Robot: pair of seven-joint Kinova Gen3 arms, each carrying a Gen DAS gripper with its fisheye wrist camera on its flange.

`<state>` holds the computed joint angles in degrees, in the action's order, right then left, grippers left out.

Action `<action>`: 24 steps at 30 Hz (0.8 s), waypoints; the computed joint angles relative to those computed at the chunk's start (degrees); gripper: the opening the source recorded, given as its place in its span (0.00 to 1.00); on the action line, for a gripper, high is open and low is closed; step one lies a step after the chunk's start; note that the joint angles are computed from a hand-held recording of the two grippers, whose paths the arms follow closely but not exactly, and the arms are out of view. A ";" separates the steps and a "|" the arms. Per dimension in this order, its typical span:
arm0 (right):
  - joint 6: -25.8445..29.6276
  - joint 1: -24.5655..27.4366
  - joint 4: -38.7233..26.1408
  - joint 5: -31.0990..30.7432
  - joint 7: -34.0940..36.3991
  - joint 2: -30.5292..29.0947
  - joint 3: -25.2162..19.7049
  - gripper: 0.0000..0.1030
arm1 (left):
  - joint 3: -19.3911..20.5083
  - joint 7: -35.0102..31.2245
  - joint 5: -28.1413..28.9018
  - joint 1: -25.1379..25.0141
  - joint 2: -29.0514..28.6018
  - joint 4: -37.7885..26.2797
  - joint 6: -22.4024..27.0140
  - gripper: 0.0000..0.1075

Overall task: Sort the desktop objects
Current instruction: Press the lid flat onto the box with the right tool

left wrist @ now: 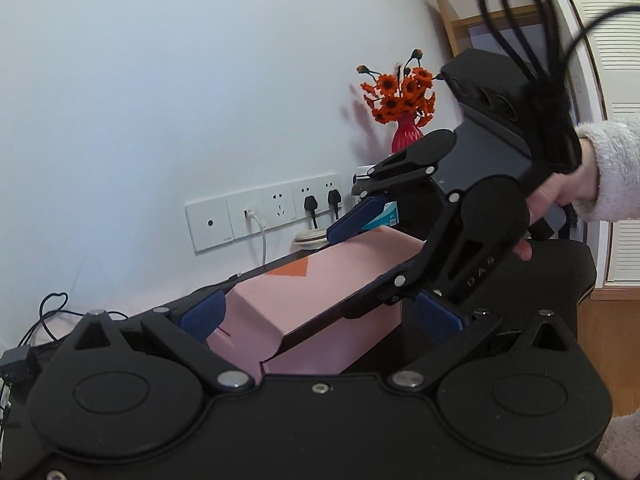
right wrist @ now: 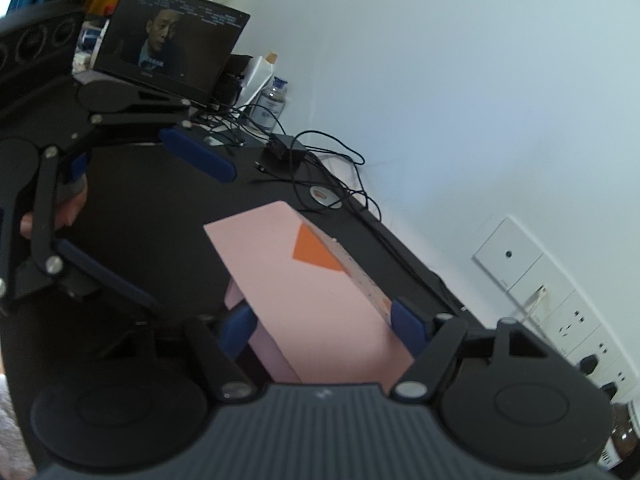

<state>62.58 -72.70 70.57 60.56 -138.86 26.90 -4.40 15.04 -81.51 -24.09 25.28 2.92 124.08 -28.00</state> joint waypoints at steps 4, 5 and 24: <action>-1.64 1.35 0.19 -2.61 -0.04 -1.54 -0.82 0.69 | 0.04 2.84 -3.27 -0.77 0.17 -0.15 -0.32 0.96; -2.08 1.73 0.15 -3.26 -0.05 -1.88 -1.02 0.69 | 0.06 3.05 -3.41 -0.76 0.25 -0.31 -0.22 0.96; -10.35 8.23 1.23 -14.41 -1.97 -5.69 -3.07 0.68 | 0.61 3.84 -6.08 -0.37 0.52 -0.97 0.81 0.96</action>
